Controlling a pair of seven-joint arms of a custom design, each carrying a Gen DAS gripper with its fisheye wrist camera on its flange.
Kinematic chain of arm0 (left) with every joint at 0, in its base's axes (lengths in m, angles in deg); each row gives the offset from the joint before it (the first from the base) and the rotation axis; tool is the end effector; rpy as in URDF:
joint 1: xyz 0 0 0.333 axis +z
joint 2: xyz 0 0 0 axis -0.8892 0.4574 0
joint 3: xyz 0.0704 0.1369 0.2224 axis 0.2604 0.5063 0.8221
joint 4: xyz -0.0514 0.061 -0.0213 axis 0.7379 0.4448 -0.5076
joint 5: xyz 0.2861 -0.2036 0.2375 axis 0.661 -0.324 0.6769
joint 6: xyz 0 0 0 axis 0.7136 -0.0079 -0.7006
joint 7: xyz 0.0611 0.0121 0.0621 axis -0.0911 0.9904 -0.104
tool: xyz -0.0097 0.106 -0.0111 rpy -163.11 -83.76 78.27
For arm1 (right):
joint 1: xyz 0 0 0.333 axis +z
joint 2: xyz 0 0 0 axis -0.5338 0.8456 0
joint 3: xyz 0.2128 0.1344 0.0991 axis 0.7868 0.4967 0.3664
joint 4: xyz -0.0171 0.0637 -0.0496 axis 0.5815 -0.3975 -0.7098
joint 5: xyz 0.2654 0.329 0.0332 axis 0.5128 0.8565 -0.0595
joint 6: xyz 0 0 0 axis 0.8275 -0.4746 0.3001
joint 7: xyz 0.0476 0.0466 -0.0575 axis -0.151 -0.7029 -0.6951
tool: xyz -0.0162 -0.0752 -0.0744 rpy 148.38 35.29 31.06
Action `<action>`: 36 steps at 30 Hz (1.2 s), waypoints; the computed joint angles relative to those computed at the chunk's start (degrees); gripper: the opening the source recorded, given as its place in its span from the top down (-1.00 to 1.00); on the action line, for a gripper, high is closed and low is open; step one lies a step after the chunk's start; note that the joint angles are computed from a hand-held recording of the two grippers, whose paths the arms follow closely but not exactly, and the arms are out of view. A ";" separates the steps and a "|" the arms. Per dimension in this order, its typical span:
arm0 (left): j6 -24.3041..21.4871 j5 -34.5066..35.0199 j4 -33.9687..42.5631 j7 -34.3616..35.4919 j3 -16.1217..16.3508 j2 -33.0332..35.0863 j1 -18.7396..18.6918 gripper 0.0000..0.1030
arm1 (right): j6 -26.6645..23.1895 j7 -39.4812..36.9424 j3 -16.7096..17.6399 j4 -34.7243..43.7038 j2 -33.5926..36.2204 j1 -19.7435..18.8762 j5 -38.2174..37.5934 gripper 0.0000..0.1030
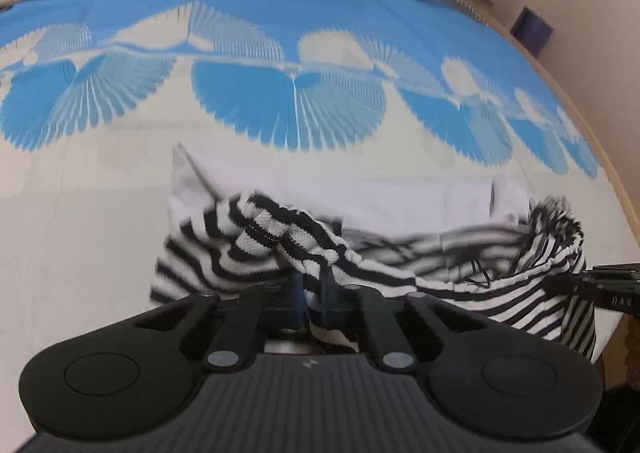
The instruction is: Fold small clothes
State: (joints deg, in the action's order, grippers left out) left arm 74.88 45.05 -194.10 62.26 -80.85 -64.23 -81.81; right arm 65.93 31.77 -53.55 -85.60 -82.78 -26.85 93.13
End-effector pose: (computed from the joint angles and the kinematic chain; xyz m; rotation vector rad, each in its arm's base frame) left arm 0.3914 -0.2971 0.4899 -2.2906 1.4804 -0.7300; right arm 0.5395 0.0424 0.4843 -2.3353 1.1795 0.0797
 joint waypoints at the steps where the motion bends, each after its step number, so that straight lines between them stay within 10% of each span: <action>1: 0.48 1.65 0.17 -1.67 -0.76 -0.18 1.22 0.90 | 0.73 -0.08 -0.23 0.48 0.45 0.17 1.69 0.92; 9: 3.55 17.11 2.07 -20.97 -6.13 -0.20 11.77 0.90 | 17.64 -5.34 -0.23 1.10 1.83 3.48 21.87 0.93; 15: -2.23 15.32 7.62 -18.08 -2.07 9.12 8.48 0.88 | 29.30 -4.09 3.47 3.07 7.30 6.09 18.59 0.93; 17: 0.65 7.52 6.96 -12.62 1.93 11.11 5.74 0.59 | 30.61 0.17 4.76 4.50 10.24 6.33 11.36 0.91; 22: 4.86 1.70 2.69 -8.76 4.10 6.82 5.32 0.18 | 21.17 10.76 5.00 9.56 16.13 5.37 -4.01 0.60; 26: 11.65 4.19 -6.69 -17.89 2.15 -5.30 9.54 -0.01 | 22.44 1.16 4.00 7.72 12.29 3.95 8.04 0.57; 30: 6.03 1.54 -8.26 -14.40 4.16 -7.67 8.22 -0.01 | 27.17 -6.92 2.08 6.75 10.19 2.79 19.44 0.14; 36: 7.26 -3.32 -6.58 -3.20 6.61 -2.42 5.47 -0.04 | 22.18 2.65 1.04 12.76 16.54 -0.78 7.23 0.13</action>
State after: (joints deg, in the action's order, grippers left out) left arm 82.13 41.73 -200.68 59.07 -74.24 -66.65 -76.34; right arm 88.10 34.42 -52.51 -72.84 -66.24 -27.63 100.36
